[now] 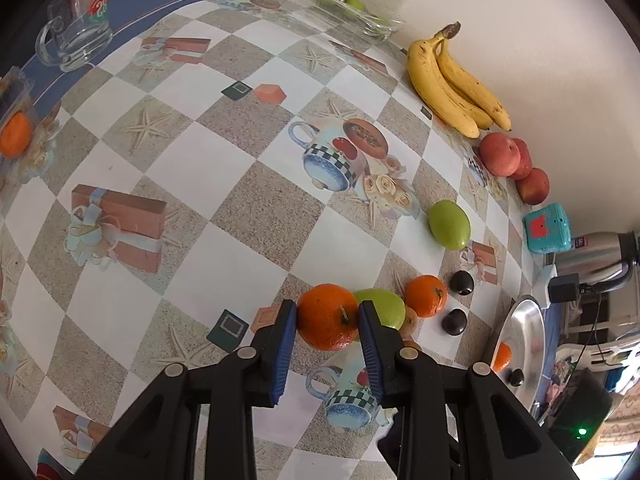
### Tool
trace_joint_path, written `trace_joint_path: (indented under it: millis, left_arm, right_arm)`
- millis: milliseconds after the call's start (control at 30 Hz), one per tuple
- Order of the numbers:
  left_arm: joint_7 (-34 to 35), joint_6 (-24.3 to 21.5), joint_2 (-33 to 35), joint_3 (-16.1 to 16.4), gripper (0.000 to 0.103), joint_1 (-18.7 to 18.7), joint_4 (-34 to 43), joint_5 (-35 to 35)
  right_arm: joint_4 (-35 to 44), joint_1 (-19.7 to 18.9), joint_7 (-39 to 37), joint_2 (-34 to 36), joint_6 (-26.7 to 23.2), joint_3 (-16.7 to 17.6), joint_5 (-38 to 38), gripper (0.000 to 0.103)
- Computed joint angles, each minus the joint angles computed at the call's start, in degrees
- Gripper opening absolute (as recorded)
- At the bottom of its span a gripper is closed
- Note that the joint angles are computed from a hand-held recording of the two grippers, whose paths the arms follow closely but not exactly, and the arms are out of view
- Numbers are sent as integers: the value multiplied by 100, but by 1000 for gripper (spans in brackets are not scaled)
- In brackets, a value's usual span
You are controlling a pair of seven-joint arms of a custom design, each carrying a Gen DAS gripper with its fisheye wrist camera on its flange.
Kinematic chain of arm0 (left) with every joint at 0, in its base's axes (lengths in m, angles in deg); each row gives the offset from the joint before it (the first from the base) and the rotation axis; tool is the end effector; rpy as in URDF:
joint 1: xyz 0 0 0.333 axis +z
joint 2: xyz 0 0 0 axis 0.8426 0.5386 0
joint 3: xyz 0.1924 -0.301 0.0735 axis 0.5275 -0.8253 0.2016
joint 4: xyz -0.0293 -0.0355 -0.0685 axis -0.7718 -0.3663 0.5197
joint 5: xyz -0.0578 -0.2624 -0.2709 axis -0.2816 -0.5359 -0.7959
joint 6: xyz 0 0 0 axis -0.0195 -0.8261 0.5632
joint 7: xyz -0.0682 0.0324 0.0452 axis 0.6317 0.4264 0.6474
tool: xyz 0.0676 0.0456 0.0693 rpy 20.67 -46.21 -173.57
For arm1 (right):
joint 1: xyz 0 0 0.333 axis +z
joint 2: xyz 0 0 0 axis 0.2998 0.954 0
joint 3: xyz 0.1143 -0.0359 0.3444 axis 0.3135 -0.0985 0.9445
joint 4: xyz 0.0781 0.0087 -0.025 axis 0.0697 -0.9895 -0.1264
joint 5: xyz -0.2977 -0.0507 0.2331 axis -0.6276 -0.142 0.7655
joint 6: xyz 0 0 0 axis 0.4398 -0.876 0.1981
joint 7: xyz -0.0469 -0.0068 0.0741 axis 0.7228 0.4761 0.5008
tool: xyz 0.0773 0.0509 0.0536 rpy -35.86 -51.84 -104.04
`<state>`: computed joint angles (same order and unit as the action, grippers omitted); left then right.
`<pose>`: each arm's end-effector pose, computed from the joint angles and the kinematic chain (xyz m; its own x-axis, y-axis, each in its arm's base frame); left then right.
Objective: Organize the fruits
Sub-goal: 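Hold the orange in the left tool while the right tool grasps a brown kiwi, then carry the orange and kiwi over the steel plate with both tools and release them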
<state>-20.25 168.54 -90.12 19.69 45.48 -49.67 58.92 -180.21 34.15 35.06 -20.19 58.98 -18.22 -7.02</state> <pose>0.4491 -0.2113 0.5291 0.7003 -0.5976 0.3904 -0.5679 -0.7978 -0.2026 0.5169 0.1992 0.4999 0.4205 -0.8791 -0.2245 -0.8739 -0.3260 -0.3606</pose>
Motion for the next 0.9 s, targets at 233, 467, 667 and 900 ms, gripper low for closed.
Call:
trace_joint_path:
  millis: [233, 467, 667, 900]
  left_arm:
    - [-12, 35, -35, 30, 34, 8, -66, -84]
    - [-9, 89, -31, 38, 34, 6, -81, -155]
    - [-51, 80, -30, 27, 34, 21, -77, -133]
    - [-201, 63, -67, -3, 34, 57, -74, -10]
  right_arm:
    - [-31, 118, 293, 78, 173, 88, -504, 65]
    - [-62, 172, 353, 68, 252, 99, -705, 41]
    - [-75, 182, 261, 64, 262, 95, -599, 28]
    - [-155, 192, -208, -103, 353, 86, -150, 28]
